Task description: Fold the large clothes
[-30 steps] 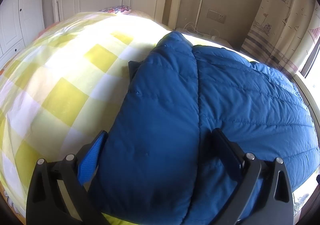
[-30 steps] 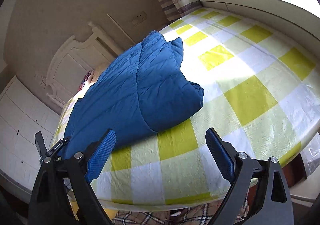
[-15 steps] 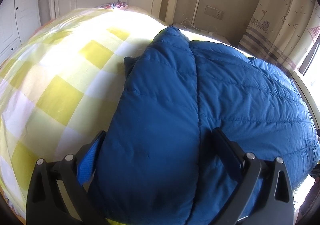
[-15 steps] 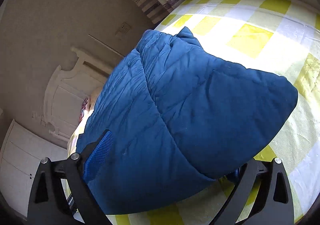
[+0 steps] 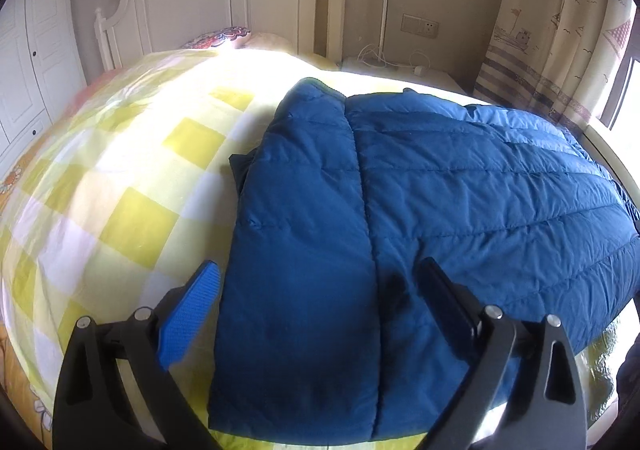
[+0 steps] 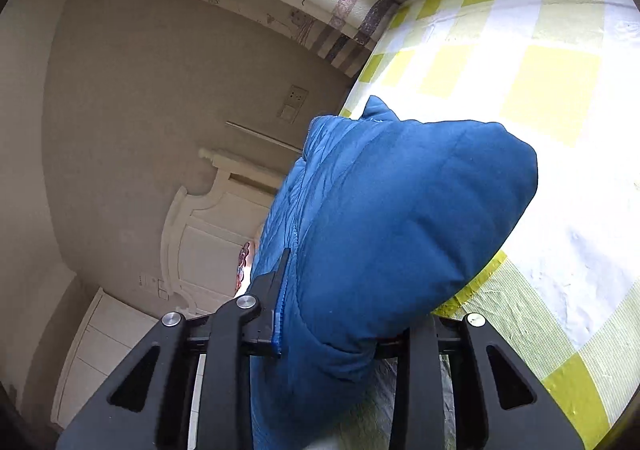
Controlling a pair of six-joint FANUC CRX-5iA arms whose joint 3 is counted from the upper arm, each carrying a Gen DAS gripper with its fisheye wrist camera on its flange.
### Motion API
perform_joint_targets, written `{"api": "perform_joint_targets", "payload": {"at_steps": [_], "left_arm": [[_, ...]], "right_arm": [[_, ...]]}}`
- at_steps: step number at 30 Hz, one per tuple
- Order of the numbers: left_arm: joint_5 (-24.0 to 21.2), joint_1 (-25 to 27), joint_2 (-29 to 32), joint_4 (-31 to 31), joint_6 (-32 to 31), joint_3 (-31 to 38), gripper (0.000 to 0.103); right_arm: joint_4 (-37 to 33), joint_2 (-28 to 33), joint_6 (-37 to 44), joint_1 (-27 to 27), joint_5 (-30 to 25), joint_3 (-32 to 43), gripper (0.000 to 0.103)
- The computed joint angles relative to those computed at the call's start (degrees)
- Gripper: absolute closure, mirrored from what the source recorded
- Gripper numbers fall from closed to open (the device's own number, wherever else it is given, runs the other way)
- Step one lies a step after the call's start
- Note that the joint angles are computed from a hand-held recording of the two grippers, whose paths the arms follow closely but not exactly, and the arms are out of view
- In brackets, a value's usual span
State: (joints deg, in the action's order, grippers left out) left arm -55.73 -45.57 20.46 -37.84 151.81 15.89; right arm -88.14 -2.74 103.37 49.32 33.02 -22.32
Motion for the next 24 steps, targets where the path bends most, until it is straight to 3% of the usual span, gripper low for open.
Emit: {"api": "perform_joint_targets", "payload": {"at_steps": [3, 7, 10, 11, 13, 14, 16, 18, 20, 21, 24], "left_arm": [[-0.72, -2.83, 0.96, -1.91, -0.78, 5.42, 0.004], [-1.04, -5.1, 9.05, 3.32, -8.54, 17.4, 0.004], [1.32, -9.03, 13.39, 4.82, -11.95, 21.56, 0.004], [-0.68, -11.18, 15.44, 3.26, -12.88, 23.9, 0.004], [-8.79, -15.35, 21.36, -0.8, -15.54, 30.3, 0.003], [-9.52, -16.62, 22.38, -3.05, -13.56, 30.11, 0.003], [-6.69, -18.48, 20.64, -8.22, -7.22, 25.21, 0.003], [-1.49, -17.3, 17.07, -5.07, -10.04, 19.8, 0.004], [7.51, -14.85, 10.91, -0.39, -12.94, 10.75, 0.004], [10.02, -14.21, 7.85, -0.72, -11.31, 6.75, 0.004], [18.93, -9.32, -2.98, -2.72, 1.85, -6.94, 0.004]], "right_arm": [[-1.74, -3.91, 6.69, 3.27, 4.13, -2.64, 0.073], [-4.49, -9.61, 11.33, 8.35, 12.66, -6.53, 0.073], [-8.57, -13.38, 19.67, 10.54, 18.16, -7.45, 0.073], [-9.72, -14.32, 21.67, 10.92, 19.32, -7.64, 0.073], [-11.37, -15.74, 24.61, 11.1, 20.76, -8.08, 0.073], [-11.59, -16.27, 25.0, 10.99, 20.71, -8.41, 0.073], [-12.75, -16.0, 27.28, 11.06, 21.46, -7.78, 0.073], [-13.56, -14.74, 30.56, 11.23, 23.25, -5.97, 0.073], [-15.68, -12.48, 37.11, 12.33, 27.77, -2.27, 0.073], [-16.45, -10.72, 41.58, 13.13, 30.79, 0.35, 0.073], [-15.9, -2.74, 59.09, 17.07, 41.18, 11.17, 0.073]]}}
